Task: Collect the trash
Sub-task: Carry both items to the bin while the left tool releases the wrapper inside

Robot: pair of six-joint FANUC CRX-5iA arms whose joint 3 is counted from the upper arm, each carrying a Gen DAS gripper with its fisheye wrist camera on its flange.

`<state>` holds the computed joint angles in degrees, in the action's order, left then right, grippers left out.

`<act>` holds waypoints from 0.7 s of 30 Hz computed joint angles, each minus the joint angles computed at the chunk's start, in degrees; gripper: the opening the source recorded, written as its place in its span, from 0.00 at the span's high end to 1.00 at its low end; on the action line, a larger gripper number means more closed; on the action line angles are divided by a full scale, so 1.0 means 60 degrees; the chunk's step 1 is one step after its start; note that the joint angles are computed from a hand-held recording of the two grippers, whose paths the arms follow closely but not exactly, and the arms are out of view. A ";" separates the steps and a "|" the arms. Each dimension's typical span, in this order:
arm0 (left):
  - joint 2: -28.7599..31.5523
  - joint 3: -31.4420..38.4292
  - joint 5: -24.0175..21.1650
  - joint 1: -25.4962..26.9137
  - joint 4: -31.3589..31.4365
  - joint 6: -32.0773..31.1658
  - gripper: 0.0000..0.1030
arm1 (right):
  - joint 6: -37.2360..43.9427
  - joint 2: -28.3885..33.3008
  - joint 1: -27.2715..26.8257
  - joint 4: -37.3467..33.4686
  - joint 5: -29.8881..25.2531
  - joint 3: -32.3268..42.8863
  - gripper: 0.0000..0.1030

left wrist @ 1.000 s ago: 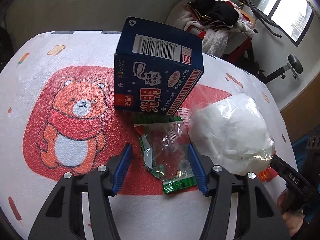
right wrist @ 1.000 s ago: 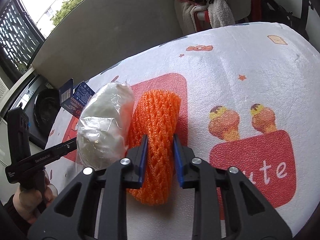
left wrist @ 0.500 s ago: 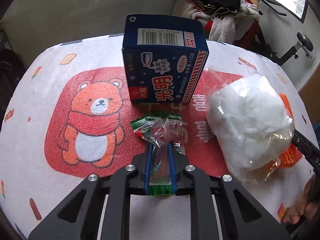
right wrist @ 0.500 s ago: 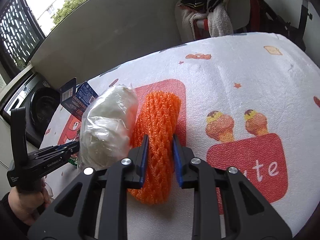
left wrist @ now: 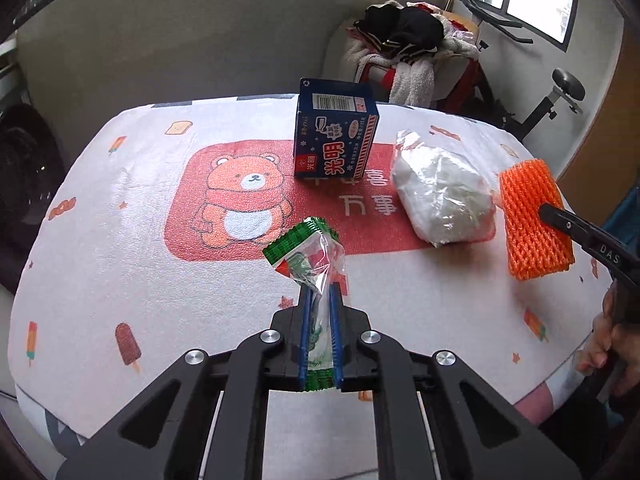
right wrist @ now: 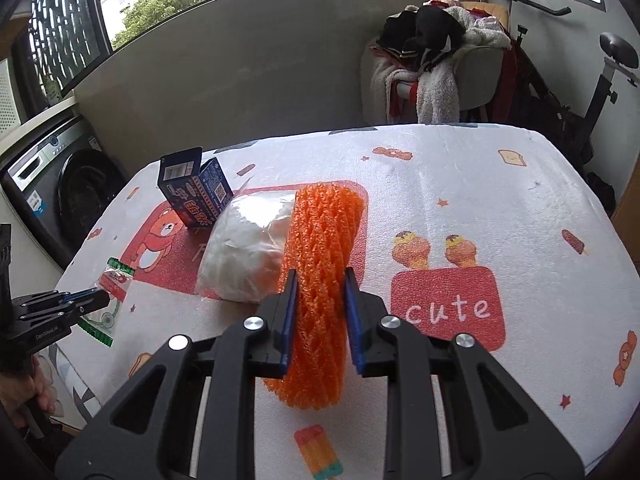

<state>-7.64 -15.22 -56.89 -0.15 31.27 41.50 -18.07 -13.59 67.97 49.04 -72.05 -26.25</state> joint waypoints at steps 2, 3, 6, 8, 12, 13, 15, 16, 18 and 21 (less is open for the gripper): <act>-0.0439 -0.0326 -0.0171 0.0213 0.0276 -0.0442 0.91 | -0.0133 0.0002 0.0316 0.0019 -0.0258 0.0085 0.76; -0.0669 -0.0497 -0.0280 0.0329 0.0413 -0.0661 0.91 | -0.0258 -0.0010 0.0502 0.0033 -0.0381 0.0113 0.76; -0.1302 -0.0955 -0.0622 0.0643 0.0751 -0.1193 0.91 | -0.0654 -0.0041 0.1021 0.0117 -0.0681 0.0164 0.76; -0.1706 -0.1264 -0.0863 0.0875 0.0943 -0.1506 0.91 | -0.0901 -0.0019 0.1340 0.0159 -0.0825 0.0209 0.76; -0.2486 -0.1877 -0.1436 0.1471 0.1284 -0.2098 0.91 | -0.1315 0.0098 0.1952 0.0234 -0.1067 0.0333 0.76; -0.2633 -0.1996 -0.1557 0.1592 0.1339 -0.2212 0.91 | -0.1395 0.0142 0.2096 0.0243 -0.1124 0.0374 0.76; -0.2971 -0.2269 -0.1784 0.1830 0.1416 -0.2432 0.91 | -0.1548 0.0229 0.2391 0.0259 -0.1253 0.0443 0.76; -0.3125 -0.2408 -0.1930 0.1972 0.1456 -0.2559 0.91 | -0.1596 0.0295 0.2504 0.0268 -0.1300 0.0502 0.76; -0.3414 -0.2665 -0.2247 0.2265 0.1515 -0.2778 0.91 | -0.1712 0.0395 0.2763 0.0274 -0.1409 0.0577 0.76; -0.3831 -0.3041 -0.2679 0.2690 0.1585 -0.3085 0.91 | -0.1783 0.0558 0.3098 0.0268 -0.1583 0.0706 0.76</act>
